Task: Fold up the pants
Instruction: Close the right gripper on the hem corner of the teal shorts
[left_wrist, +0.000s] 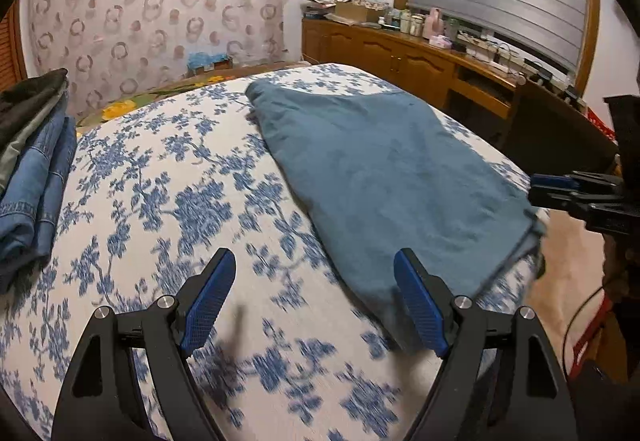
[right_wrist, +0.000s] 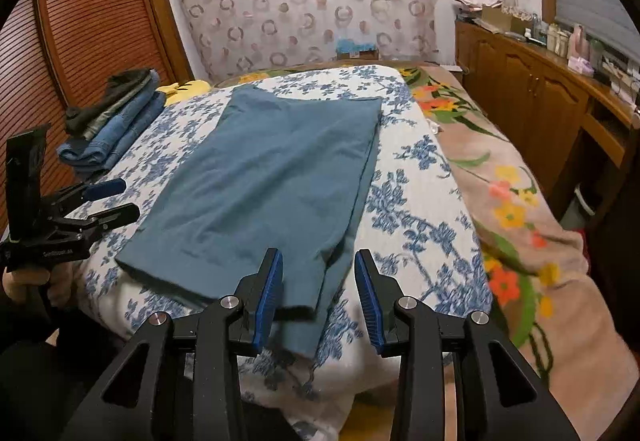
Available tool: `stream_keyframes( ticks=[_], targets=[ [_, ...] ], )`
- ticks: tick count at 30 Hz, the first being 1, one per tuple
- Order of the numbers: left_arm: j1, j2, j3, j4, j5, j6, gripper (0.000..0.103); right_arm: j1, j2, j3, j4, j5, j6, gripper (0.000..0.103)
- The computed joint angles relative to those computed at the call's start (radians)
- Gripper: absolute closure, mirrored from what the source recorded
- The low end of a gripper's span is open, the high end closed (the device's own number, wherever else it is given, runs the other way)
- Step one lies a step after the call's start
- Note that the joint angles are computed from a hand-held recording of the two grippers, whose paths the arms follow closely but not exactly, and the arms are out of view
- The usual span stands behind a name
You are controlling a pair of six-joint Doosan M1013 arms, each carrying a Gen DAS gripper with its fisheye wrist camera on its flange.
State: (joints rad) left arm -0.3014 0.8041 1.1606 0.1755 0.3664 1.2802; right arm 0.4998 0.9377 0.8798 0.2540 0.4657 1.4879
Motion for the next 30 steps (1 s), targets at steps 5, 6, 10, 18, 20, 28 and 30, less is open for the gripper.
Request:
stream_keyframes(
  ticks=[5, 6, 10, 18, 20, 28, 30],
  targets=[
    [-0.008, -0.007, 0.011, -0.032, 0.006, 0.062, 0.021, 0.005, 0.013, -0.024, -0.013, 0.037, -0.001, 0.064],
    [-0.01, -0.005, 0.01, -0.043, 0.011, 0.072, 0.021, 0.007, 0.016, -0.029, -0.014, 0.039, 0.007, 0.064],
    [-0.012, 0.002, 0.002, -0.048, 0.021, 0.057, 0.021, 0.007, 0.03, -0.052, 0.035, 0.06, -0.011, 0.069],
    [-0.01, 0.004, 0.001, -0.066, 0.018, 0.063, 0.021, 0.009, 0.011, -0.013, 0.057, -0.004, -0.02, 0.093],
    [-0.011, 0.001, 0.007, -0.053, 0.009, 0.054, 0.021, 0.013, -0.004, 0.013, 0.057, -0.027, -0.03, 0.094],
    [-0.012, -0.005, 0.015, -0.061, -0.001, 0.058, 0.022, 0.031, -0.022, 0.04, -0.02, -0.013, 0.018, 0.094],
    [-0.013, -0.005, 0.016, -0.084, -0.002, 0.083, 0.024, 0.035, -0.016, 0.03, -0.05, 0.008, 0.043, 0.094]
  ],
)
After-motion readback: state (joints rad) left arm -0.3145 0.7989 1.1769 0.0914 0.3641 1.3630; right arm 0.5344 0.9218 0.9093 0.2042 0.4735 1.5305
